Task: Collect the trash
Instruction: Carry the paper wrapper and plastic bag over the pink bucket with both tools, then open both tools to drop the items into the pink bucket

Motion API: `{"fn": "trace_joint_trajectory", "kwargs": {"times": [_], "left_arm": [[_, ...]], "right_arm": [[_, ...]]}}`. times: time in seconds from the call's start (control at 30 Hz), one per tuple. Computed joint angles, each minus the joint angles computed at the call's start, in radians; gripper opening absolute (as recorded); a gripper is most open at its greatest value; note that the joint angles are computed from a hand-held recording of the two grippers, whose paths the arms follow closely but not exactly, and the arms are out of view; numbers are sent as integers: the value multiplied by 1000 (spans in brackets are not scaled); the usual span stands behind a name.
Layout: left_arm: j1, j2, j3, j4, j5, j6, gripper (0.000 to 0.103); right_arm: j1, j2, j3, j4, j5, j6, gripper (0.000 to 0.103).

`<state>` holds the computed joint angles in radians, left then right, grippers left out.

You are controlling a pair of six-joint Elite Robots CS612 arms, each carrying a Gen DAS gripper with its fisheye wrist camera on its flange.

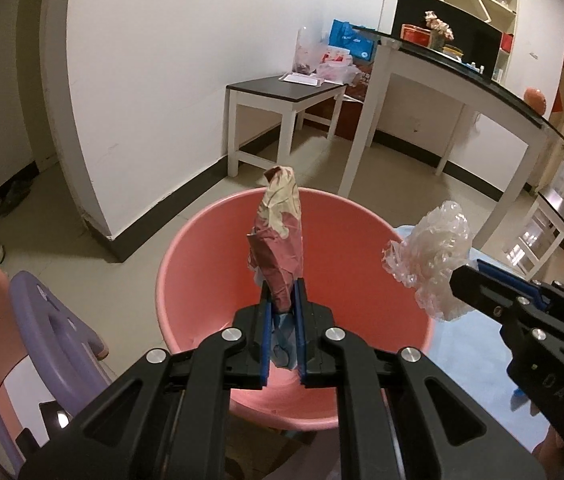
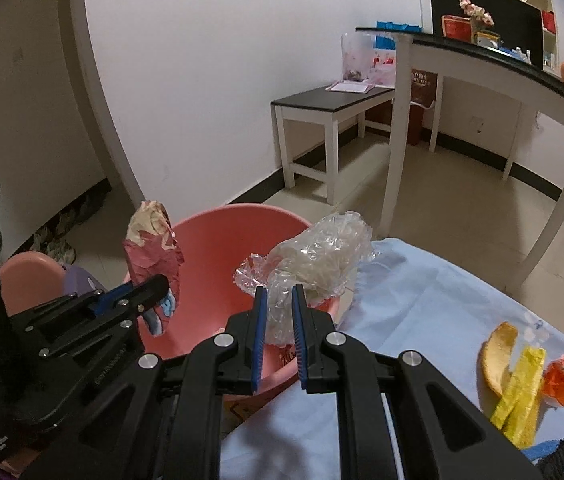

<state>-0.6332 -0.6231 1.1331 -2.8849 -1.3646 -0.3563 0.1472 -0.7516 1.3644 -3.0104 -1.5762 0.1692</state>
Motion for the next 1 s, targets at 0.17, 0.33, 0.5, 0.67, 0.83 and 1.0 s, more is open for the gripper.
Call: {"fn": "trace_joint_trajectory", "kwargs": {"times": [0.17,0.33,0.5,0.67,0.83,1.0], "left_arm": [[5,10,-14,20,12,-10,9],[7,14,-20,31,26,-27,9],[10,16,-22,29,35,-37,9],[11,16,-20,35,47,-47,10],[12,18,-25,47,45,-57,11],[13,19,-29,51,50,-56,16]], "right_arm": [[2,17,-19,24,12,-12,12],[-1,32,-35,44,27,-28,12],[-2,47,-55,60,40,-42,13],[-1,62,-74,72,44,-53,14],[-1,70,-85,78,48,-63,16],[1,72,-88,79,47,-69,17]]}}
